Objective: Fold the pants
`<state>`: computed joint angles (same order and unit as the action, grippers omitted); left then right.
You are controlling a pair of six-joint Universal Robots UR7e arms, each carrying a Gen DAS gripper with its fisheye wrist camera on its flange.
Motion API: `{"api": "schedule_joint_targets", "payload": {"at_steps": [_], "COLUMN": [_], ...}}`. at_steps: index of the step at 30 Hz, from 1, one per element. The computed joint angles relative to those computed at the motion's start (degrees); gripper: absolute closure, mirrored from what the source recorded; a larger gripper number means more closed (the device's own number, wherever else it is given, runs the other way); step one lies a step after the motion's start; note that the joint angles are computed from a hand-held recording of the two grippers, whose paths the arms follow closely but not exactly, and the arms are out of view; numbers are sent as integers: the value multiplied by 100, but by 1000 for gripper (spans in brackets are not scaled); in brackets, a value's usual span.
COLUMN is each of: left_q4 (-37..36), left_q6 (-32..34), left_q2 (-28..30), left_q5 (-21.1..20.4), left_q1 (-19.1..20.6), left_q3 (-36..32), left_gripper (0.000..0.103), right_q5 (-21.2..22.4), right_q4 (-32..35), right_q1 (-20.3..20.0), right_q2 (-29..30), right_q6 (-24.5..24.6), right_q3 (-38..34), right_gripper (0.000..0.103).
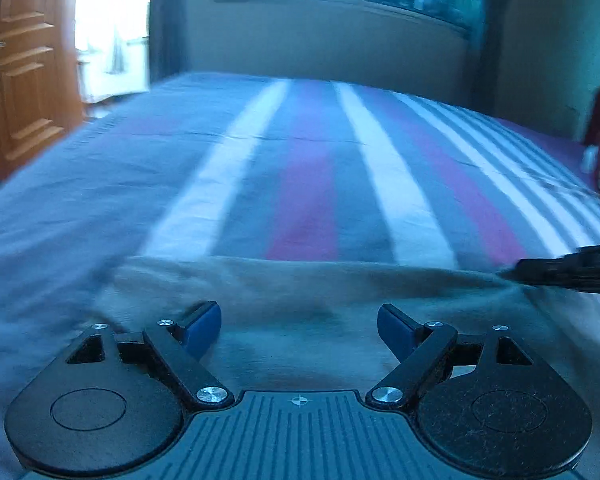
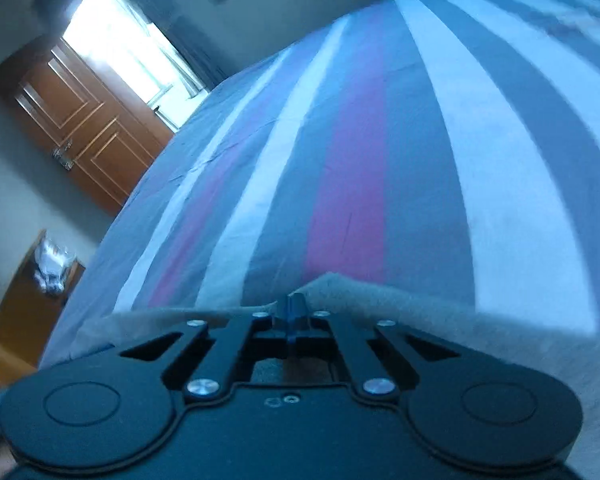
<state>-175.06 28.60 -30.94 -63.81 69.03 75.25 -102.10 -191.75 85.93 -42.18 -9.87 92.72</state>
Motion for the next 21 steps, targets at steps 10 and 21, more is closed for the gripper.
{"api": "schedule_joint_targets", "payload": {"at_steps": [10, 21], "left_q4": [-76, -549], "left_q6": [252, 77], "left_q2": [-571, -1076], "left_q5": [195, 642], "left_q1": [-22, -199], "left_q3": [833, 1779], "left_gripper": [14, 9], "right_q5": [-124, 281], "right_q4": [-729, -2173], "right_q1": [-254, -2404], "right_q2": [-986, -4187], "right_q6": [-415, -19], "right_q3": [1268, 4138], "right_gripper": [75, 77]}}
